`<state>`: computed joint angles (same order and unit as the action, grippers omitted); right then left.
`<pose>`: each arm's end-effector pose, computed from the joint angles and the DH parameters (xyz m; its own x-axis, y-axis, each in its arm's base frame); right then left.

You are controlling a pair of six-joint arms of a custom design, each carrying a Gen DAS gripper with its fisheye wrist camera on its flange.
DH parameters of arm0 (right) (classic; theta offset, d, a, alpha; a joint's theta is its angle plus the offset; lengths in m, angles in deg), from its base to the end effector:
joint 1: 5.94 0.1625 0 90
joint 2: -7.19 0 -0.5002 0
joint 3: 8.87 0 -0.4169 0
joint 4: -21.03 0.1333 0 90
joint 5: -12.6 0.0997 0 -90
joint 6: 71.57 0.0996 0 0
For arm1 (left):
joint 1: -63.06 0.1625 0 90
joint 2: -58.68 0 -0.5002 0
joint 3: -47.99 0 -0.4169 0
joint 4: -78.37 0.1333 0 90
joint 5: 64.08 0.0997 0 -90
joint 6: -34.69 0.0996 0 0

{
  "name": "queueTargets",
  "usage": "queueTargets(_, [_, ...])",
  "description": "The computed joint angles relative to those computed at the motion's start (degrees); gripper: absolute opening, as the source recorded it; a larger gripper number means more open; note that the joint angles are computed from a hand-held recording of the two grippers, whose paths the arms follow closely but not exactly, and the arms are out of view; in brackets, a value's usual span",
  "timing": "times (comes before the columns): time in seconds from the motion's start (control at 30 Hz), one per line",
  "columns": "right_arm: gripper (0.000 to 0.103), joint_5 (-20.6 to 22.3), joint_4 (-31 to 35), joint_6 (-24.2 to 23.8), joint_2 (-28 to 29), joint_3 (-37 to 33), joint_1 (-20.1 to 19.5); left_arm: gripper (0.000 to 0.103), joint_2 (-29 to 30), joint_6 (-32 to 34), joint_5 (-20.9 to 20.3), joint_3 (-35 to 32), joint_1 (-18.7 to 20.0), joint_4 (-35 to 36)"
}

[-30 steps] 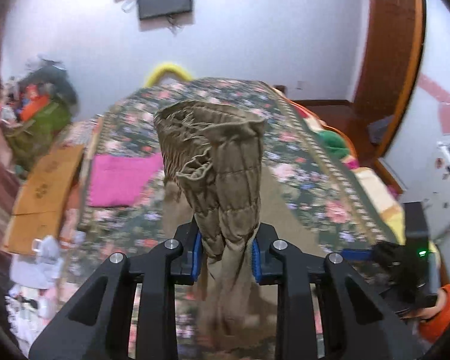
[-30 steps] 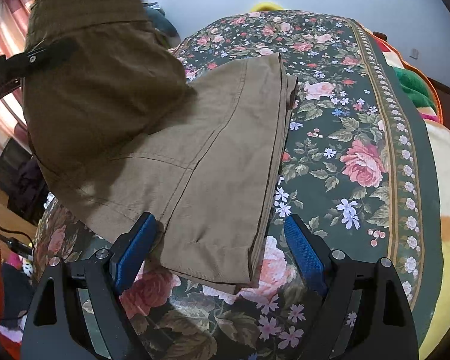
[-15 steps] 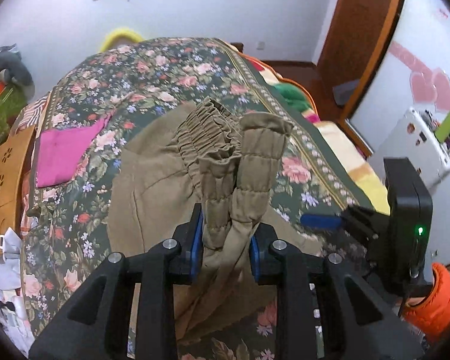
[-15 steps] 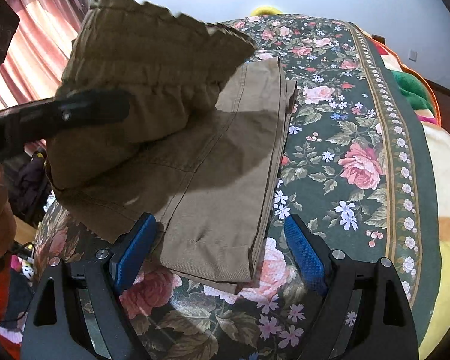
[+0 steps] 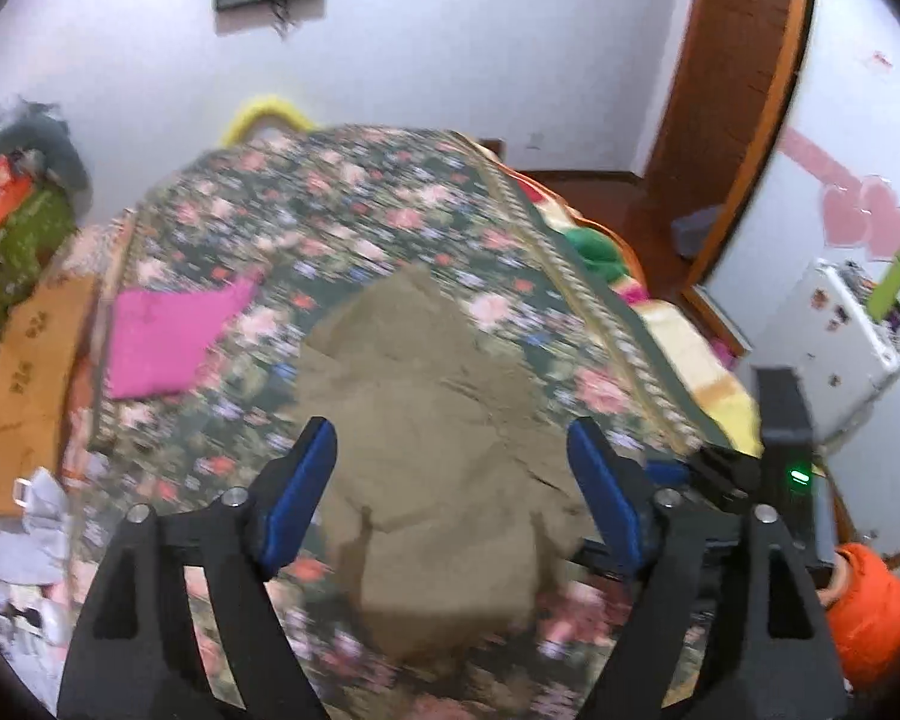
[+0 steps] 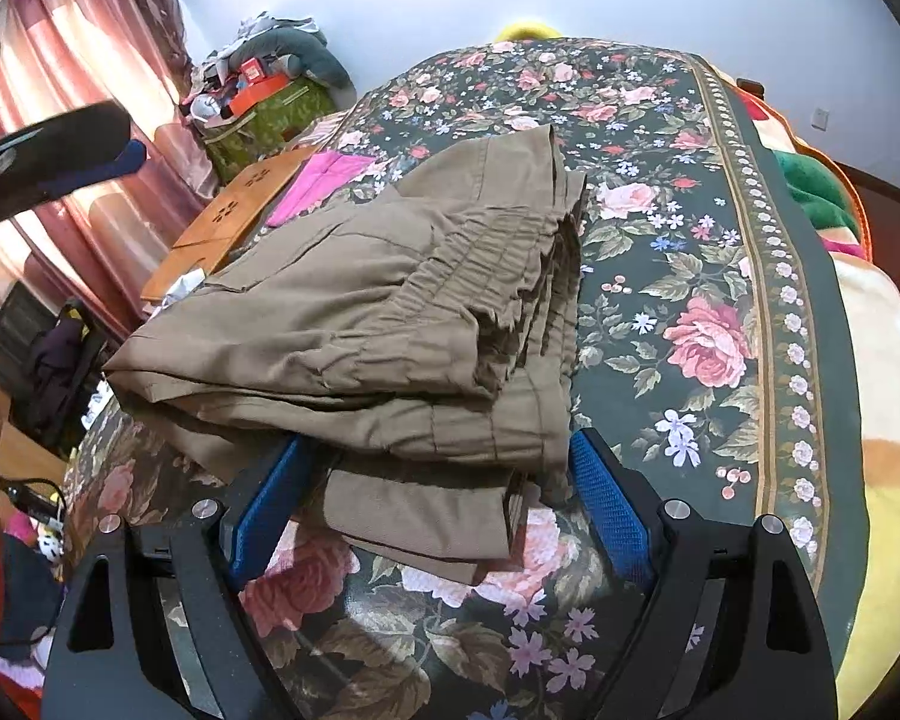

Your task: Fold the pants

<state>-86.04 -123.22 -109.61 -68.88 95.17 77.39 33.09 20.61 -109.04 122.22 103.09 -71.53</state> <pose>0.0453 -0.6312 0.4083 -0.8315 -0.4063 0.3789 -0.5183 0.8129 -0.2657 -0.5107 -0.6951 0.0161 -0.7261 0.2851 -0.6256 0.5921 0.7219 -0.3582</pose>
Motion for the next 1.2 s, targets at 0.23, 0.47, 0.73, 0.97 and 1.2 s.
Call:
queueTargets(0.23, [0.085, 0.5, -0.5, -0.1, -0.7, 0.1, -0.1, 0.096, 1.8, 4.0, 5.2, -6.5, 3.7, 2.5])
queueTargets(0.47, [0.085, -0.1, -2.7, 0.9, -1.6, 0.0, -0.8, 0.096, 7.3, 0.4, 5.2, -19.7, 9.0, 17.7])
queueTargets(0.73, [0.085, -0.9, -4.5, 5.0, -1.9, -1.2, -2.3, 0.096, 18.1, -2.4, 3.7, -40.1, 13.2, 37.4])
queueTargets(0.97, [0.085, -2.3, -6.3, 5.9, -1.7, -1.8, -2.6, 0.097, 24.4, -3.1, 6.2, -49.9, 14.7, 50.9])
queueTargets(1.2, [0.085, -1.1, -7.9, 5.8, -2.5, -1.0, -2.3, 0.098, 15.3, -2.5, 7.0, -30.0, 13.6, 38.3])
